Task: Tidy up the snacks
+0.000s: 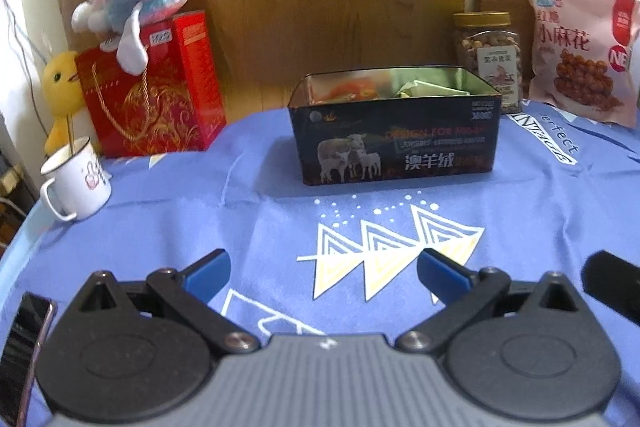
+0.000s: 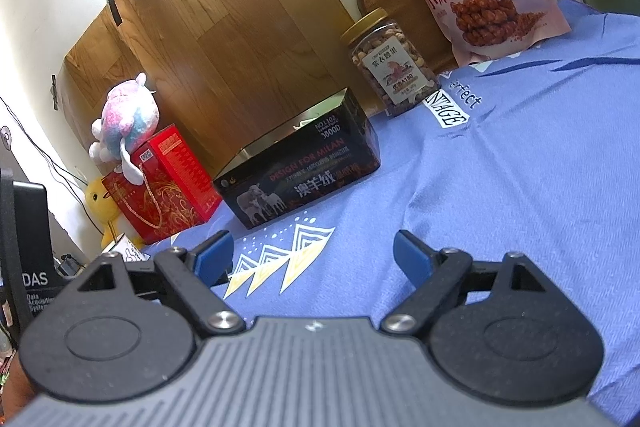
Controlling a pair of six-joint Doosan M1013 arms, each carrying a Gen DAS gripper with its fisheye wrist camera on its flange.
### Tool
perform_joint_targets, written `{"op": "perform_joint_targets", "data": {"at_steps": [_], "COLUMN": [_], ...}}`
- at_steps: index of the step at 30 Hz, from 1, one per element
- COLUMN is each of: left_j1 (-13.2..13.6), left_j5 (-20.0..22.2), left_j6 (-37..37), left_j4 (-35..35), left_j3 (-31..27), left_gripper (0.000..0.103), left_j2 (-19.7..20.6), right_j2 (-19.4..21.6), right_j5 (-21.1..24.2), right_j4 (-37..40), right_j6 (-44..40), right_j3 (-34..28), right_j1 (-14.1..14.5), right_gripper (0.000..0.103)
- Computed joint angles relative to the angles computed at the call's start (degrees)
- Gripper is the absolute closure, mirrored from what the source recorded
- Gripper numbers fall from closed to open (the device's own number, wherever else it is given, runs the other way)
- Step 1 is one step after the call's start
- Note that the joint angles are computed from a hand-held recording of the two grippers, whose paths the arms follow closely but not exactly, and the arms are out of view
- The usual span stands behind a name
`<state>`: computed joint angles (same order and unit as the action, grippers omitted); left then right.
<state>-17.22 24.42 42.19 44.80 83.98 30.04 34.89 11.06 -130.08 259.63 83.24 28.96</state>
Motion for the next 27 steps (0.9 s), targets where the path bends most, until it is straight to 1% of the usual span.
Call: {"op": "perform_joint_targets", "data": {"at_steps": [2, 6, 17, 24, 27], "left_j1": [0.14, -0.05, -0.06, -0.10, -0.18], "left_j5": [0.37, 1.45, 2.94, 4.29, 4.75], "left_j6": [1.30, 0.09, 1.98, 2.90, 2.09], "left_j4": [-1.79, -0.23, -2.07, -2.66, -1.47], "left_j3": [-0.29, -0.49, -0.97, -1.13, -1.10], "left_gripper": [0.000, 0.000, 0.000, 0.000, 0.000], "left_j2": [0.11, 0.34, 0.77, 1.08, 1.20], "right_j2": [0.04, 0.11, 0.18, 0.46, 0.53], "right_j5": [-0.13, -0.36, -0.57, -1.79, -2.50], "right_j4": [-0.07, -0.42, -0.19, 0.42, 0.63], "right_j6": [0.12, 0.40, 0.25, -0.58, -0.72], "right_j3": [-0.02, -0.14, -0.20, -0.45, -0.57], "right_j1": [-0.04, -0.09, -0.11, -0.26, -0.37], "right_gripper": [0.014, 0.014, 0.014, 0.014, 0.014]}}
